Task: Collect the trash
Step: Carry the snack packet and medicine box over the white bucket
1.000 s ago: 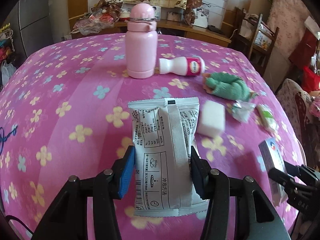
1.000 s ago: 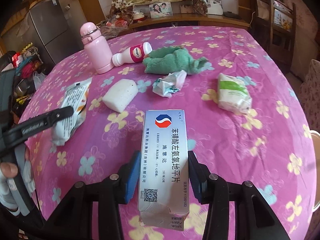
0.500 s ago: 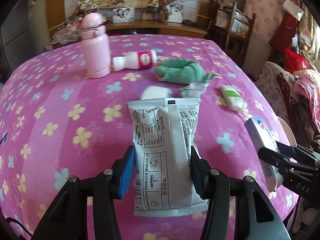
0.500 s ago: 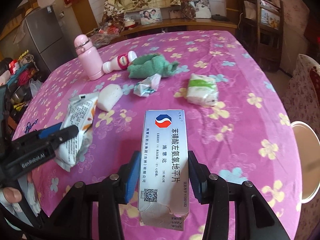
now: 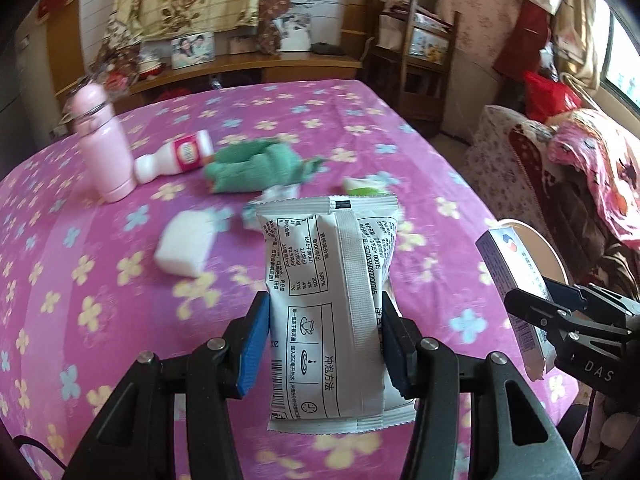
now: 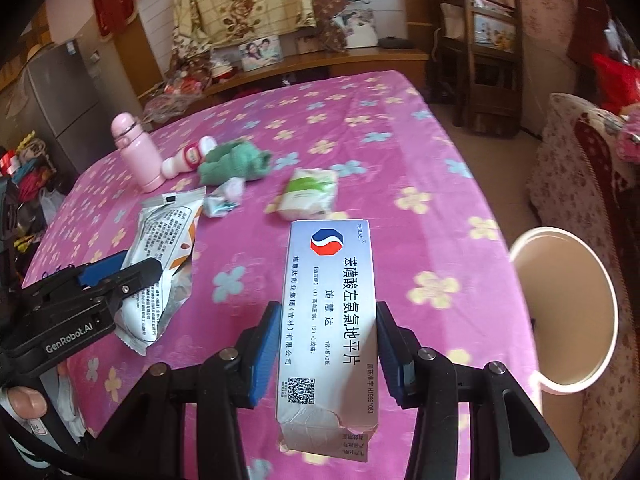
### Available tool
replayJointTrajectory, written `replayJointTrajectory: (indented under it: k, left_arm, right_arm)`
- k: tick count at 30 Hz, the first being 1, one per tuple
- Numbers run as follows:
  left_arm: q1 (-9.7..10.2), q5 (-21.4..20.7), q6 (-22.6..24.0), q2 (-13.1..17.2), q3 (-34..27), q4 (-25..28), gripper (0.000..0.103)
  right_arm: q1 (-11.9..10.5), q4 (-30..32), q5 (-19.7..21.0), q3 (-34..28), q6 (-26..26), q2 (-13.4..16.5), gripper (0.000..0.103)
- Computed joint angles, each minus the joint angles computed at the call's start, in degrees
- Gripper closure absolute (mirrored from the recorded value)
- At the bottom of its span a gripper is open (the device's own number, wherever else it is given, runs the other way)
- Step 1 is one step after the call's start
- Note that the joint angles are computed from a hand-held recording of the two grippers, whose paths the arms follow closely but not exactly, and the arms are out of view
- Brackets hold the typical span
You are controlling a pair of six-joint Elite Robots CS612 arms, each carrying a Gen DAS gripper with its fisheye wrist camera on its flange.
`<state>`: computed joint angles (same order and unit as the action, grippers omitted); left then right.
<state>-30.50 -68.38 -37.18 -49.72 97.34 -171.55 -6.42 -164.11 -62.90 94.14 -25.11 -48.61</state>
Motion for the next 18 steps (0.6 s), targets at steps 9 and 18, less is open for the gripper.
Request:
replayJointTrajectory:
  k: [9, 18]
  left_arm:
    - [-1.81, -1.3, 4.1, 3.0, -6.4, 2.5, 0.050]
    - [-3.17, -4.6, 6.4, 6.7, -13.2, 5.7, 0.050]
  right_arm:
    - [-3.1, -0.2, -1.2, -1.1, 2.0, 0.3, 0.055]
    - [-6.2, 0.2, -3.1, -2.8, 3.9, 1.6, 0.055]
